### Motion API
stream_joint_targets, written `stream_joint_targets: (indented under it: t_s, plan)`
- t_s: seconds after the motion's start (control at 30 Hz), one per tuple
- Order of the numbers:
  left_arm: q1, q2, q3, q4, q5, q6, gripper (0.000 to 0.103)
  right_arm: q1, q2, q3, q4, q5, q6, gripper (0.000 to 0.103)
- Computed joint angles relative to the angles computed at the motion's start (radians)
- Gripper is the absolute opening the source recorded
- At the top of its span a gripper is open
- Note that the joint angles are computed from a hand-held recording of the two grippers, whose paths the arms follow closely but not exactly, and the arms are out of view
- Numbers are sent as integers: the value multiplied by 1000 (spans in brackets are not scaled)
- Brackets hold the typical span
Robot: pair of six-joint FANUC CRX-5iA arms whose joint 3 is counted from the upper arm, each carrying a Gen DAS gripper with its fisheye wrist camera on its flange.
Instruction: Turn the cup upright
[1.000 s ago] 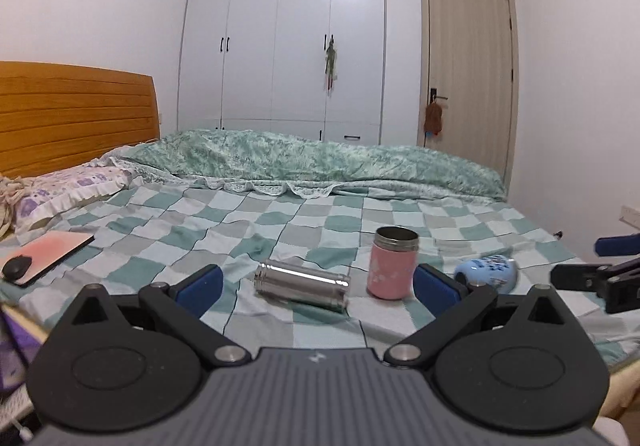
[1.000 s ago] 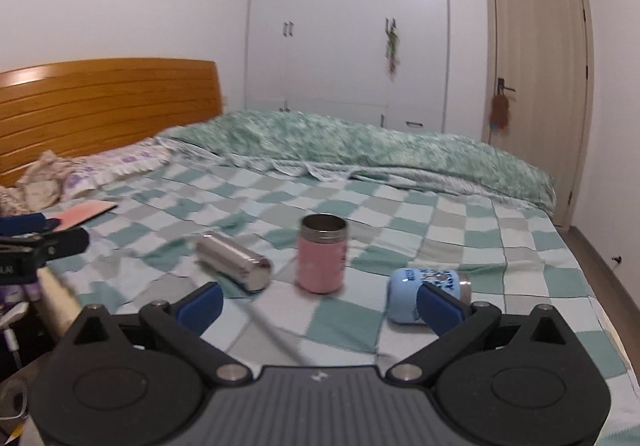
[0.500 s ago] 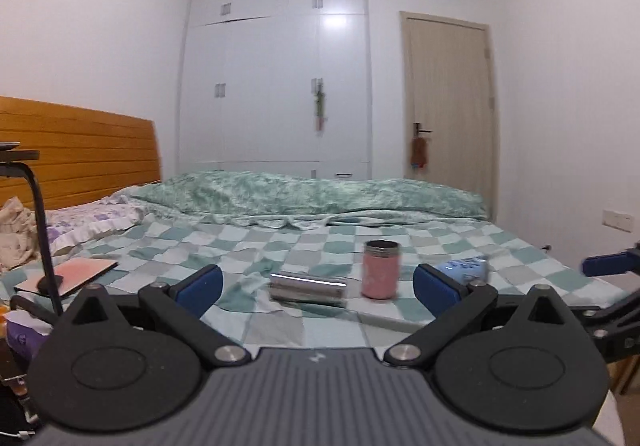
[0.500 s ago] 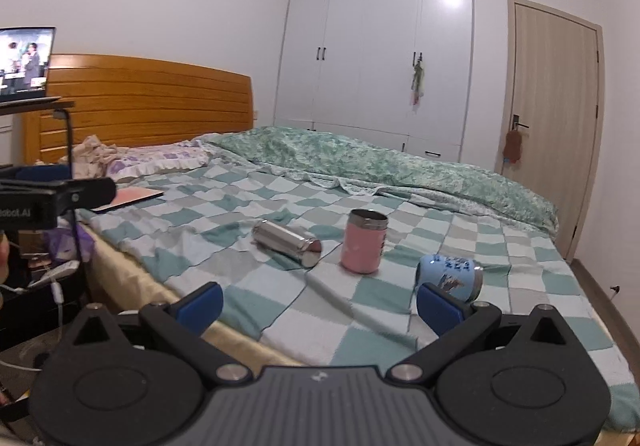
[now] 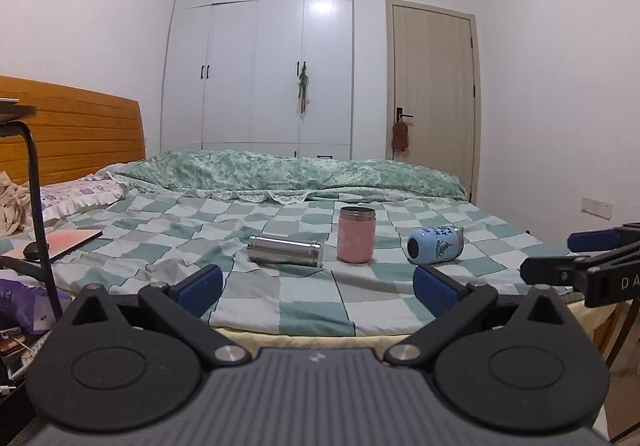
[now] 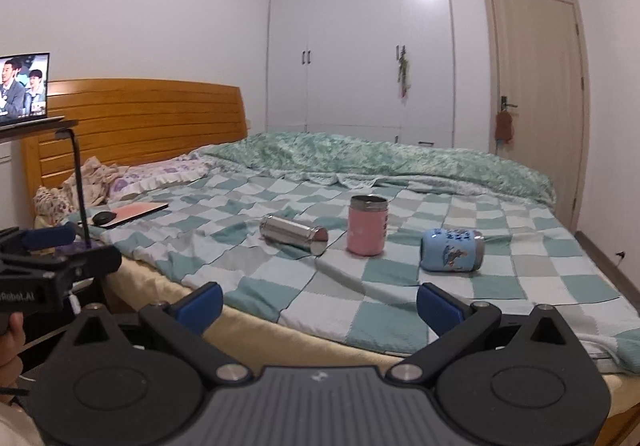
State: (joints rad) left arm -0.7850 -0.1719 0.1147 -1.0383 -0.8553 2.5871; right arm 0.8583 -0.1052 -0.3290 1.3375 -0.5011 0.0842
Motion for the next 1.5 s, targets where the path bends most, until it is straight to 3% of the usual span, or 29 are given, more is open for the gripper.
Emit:
stream_joint_targets:
  t_s: [0.27, 0.47, 0.97, 1.5]
  plan:
    - [-67, 9, 5, -97, -78, 149, 103, -23, -21, -53, 164, 12, -222, 103]
    - [-53, 12, 2, -70, -45, 118, 103, -7, -15, -49, 109, -1, -183, 103]
    - [-76, 18, 3, -101, -40, 111, 103, -54, -37, -86, 228, 78, -277, 103]
    - [-71, 20, 9, -83, -53, 110, 103, -39, -32, -81, 203, 66, -264, 103]
